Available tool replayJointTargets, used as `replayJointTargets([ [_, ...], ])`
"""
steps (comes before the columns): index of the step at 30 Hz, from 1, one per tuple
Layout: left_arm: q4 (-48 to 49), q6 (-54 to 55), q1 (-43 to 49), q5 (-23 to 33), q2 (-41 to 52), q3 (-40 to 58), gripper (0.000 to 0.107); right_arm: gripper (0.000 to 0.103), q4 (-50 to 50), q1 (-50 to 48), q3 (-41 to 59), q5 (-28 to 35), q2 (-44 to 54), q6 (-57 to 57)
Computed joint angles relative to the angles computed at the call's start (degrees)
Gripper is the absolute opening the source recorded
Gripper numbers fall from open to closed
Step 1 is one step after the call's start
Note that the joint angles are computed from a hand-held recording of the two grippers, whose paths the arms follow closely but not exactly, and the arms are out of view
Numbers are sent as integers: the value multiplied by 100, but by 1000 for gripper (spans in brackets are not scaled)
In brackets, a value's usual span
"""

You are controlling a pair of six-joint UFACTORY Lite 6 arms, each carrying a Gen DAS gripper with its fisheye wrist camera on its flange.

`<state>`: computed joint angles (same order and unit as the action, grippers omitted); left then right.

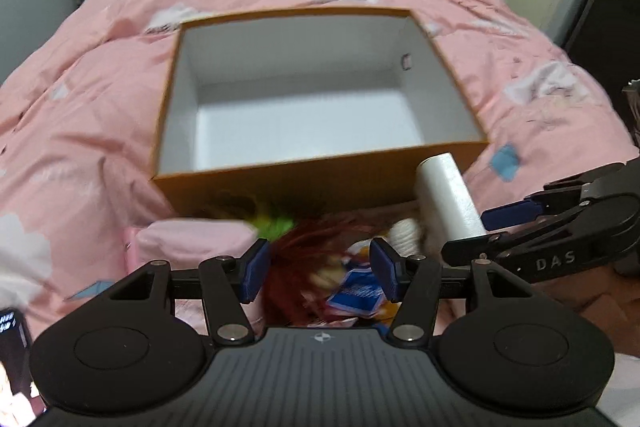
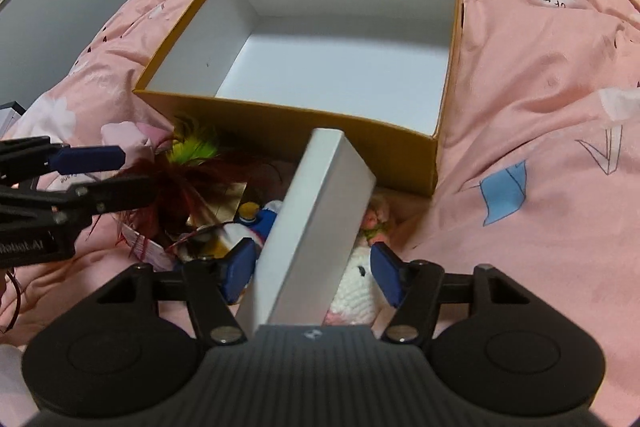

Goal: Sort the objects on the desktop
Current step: 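Move the right gripper to the white rectangular box and align fingers, then grasp the white box with the right gripper while the left grasps the feather duster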

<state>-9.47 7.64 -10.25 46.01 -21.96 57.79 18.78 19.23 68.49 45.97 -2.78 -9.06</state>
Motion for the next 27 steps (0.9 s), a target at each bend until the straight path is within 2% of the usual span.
replayJointTargets([
  [2, 94, -140, 81, -34, -47, -147, 65, 64, 181, 100, -17, -198, 226, -58],
  [4, 401, -501, 36, -86, -188, -298, 65, 65, -119, 423, -70, -556, 342, 236],
  [11, 925, -874, -84, -131, -602, -446, 65, 70, -2657, 1746, -215, -1375, 587, 2387],
  [15, 1186, -1236, -292, -82, -534, -555, 65, 71, -2515, 1640, -387, -1518, 490, 2403],
  [20, 1451, -1540, -645, -153, -955, -772, 65, 71, -3298, 1971, -515, -1497, 373, 3165],
  [22, 1691, -1734, -851, -165, -1117, -778, 65, 70, -3093, 1894, -645, -1502, 173, 3024],
  [25, 1793, -1826, -1029, -199, -1145, -771, 65, 65, -2271, 1580, -881, -1462, -268, 2207],
  [27, 1870, -1896, -1113, -201, -1101, -790, 65, 50, -1590, 1303, -1005, -1336, -615, 1504],
])
